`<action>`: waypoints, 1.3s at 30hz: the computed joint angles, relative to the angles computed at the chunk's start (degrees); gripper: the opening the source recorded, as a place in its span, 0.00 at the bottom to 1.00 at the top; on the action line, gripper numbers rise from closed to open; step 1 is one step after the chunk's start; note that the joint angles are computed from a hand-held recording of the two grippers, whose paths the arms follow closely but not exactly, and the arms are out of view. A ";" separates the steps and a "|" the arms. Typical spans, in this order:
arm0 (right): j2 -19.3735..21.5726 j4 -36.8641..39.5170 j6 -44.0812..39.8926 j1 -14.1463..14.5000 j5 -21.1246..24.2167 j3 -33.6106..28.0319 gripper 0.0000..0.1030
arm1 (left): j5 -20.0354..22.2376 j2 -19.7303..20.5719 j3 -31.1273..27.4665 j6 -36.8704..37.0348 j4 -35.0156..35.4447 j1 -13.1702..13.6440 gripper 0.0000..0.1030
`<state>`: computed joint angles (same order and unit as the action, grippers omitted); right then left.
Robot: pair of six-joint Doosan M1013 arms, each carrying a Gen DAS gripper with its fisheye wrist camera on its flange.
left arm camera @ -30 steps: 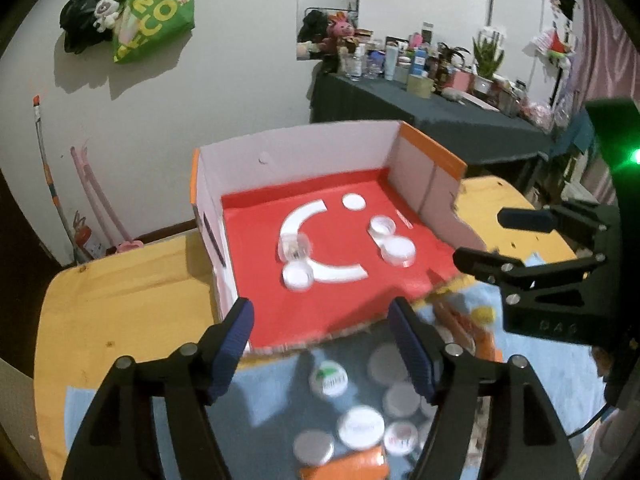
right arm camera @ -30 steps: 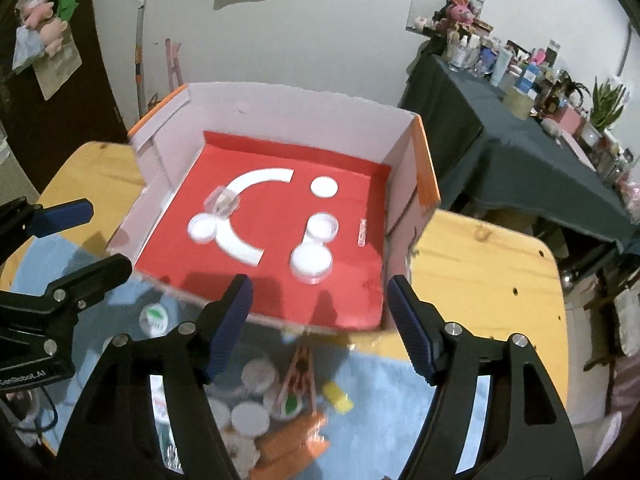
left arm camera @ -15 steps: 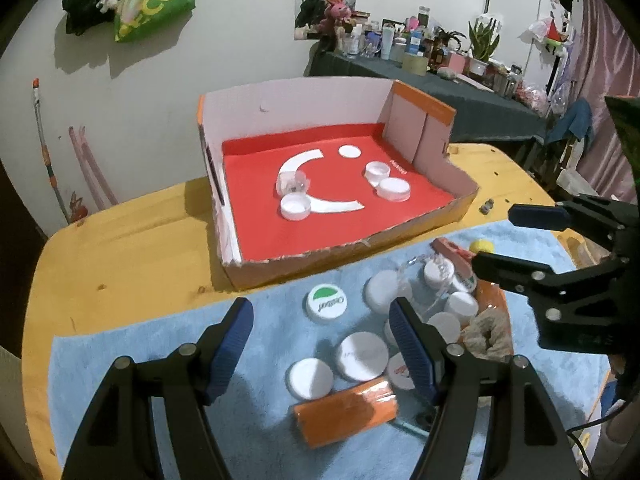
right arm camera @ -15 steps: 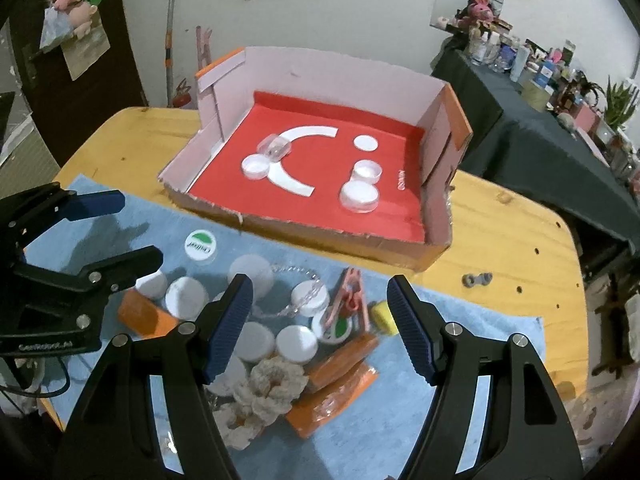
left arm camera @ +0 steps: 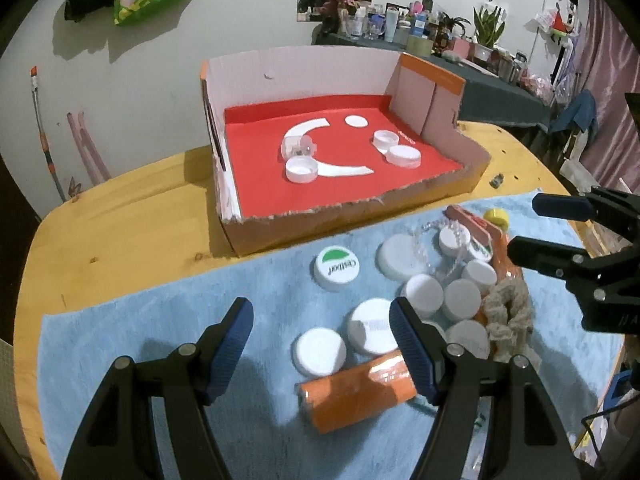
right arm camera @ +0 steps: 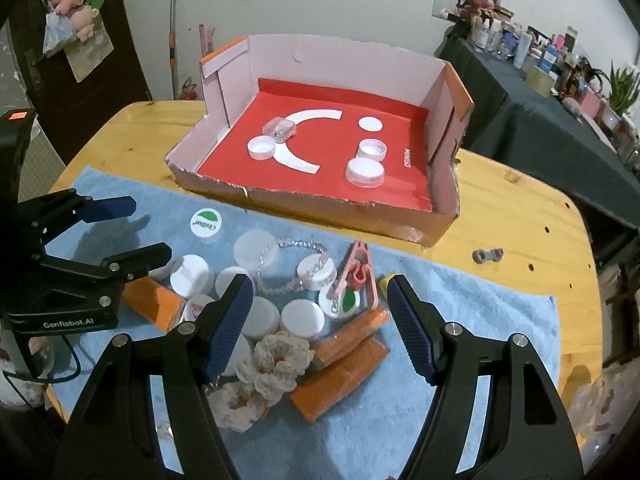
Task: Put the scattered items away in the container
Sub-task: 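Withdraw both open tools from the box back over the towel, then move the left tool to the orange block while the right tool approaches the scrunchie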
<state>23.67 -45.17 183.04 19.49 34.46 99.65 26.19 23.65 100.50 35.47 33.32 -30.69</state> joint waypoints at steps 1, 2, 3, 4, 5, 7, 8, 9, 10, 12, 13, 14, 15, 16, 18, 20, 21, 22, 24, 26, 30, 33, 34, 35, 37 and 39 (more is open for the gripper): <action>-0.09 0.06 0.35 0.04 -0.41 0.27 0.67 | -0.13 -0.13 0.27 0.05 -0.15 -0.07 0.71; -0.15 0.06 0.69 0.12 -0.55 0.46 0.67 | -0.31 -0.28 0.57 0.26 -0.45 -0.14 0.71; -0.09 0.27 0.70 0.20 -0.37 0.42 0.67 | -0.47 -0.40 0.81 0.58 -0.77 -0.20 0.71; -0.06 0.47 0.72 0.31 -0.12 0.45 0.67 | -0.64 -0.52 1.03 0.91 -1.06 -0.27 0.71; -0.05 0.50 0.89 0.36 -0.06 0.50 0.67 | -0.81 -0.68 1.30 1.00 -1.12 -0.36 0.71; -0.10 0.63 1.27 0.43 -0.31 0.76 0.67 | -0.94 -0.93 1.80 0.88 -0.75 -0.65 0.71; -0.07 0.71 1.39 0.49 -0.15 0.78 0.67 | -0.95 -1.00 1.92 0.87 -0.64 -0.75 0.71; -0.08 0.65 1.66 0.57 0.01 0.83 0.67 | -1.04 -1.15 2.21 0.94 -0.58 -0.91 0.71; -0.08 0.60 1.91 0.61 0.03 0.89 0.67 | -1.17 -1.25 2.42 1.28 -0.74 -1.03 0.71; -0.08 0.43 2.49 0.64 -0.16 1.08 0.67 | -1.22 -1.38 2.77 1.59 -0.49 -1.34 0.71; -0.07 0.49 2.60 0.66 -0.12 1.12 0.67 | -1.06 -1.36 2.86 1.64 -0.33 -1.50 0.71; 0.00 0.51 2.77 0.70 0.14 1.10 0.67 | -1.02 -1.37 2.97 1.67 -0.25 -1.60 0.71; 0.06 0.53 2.85 0.73 0.34 1.08 0.67 | -1.06 -1.38 3.11 1.93 -0.37 -1.72 0.71; 0.15 0.75 2.70 0.75 0.54 1.00 0.67 | -1.06 -1.35 3.18 2.56 -0.85 -1.79 0.71; 0.30 0.97 2.67 0.74 0.70 0.93 0.67 | -1.19 -1.31 3.34 3.13 -1.29 -1.93 0.71; 0.42 1.23 2.69 0.70 0.70 0.90 0.67 | -1.33 -1.27 3.45 3.86 -1.84 -2.03 0.71; 0.45 1.26 2.78 0.69 0.74 0.91 0.67 | -1.37 -1.26 3.48 4.17 -2.03 -2.09 0.71; 0.46 1.26 2.98 0.67 0.66 0.95 0.67 | -1.38 -1.23 3.52 4.35 -1.99 -2.17 0.71; 0.43 1.23 3.23 0.62 0.27 1.08 0.67 | -1.44 -1.21 3.55 5.10 -2.15 -2.19 0.71; 0.41 1.14 3.35 0.65 0.21 1.12 0.67 | -1.63 -1.20 3.61 5.87 -1.89 -2.27 0.71; 0.42 1.31 3.04 0.62 -0.17 1.14 0.67 | -2.28 -1.28 3.76 10.49 -2.16 -2.19 0.71; 0.43 1.48 2.80 0.56 -0.30 1.19 0.67 | -3.21 -1.30 3.79 16.94 -4.94 -1.74 0.71; 0.47 1.57 2.74 0.50 -0.41 1.17 0.67 | -3.43 -1.29 3.76 19.07 -6.03 -1.59 0.71; 0.46 1.69 2.68 0.40 -0.69 1.26 0.67 | -3.99 -1.28 3.77 22.01 -7.92 -1.34 0.71; 0.47 1.80 2.76 0.26 -0.92 1.36 0.67 | -4.47 -1.18 3.54 29.31 -13.42 -0.75 0.71; 0.52 2.00 2.78 0.16 -1.18 1.41 0.67 | -4.88 -1.18 3.44 33.49 -16.32 -0.49 0.71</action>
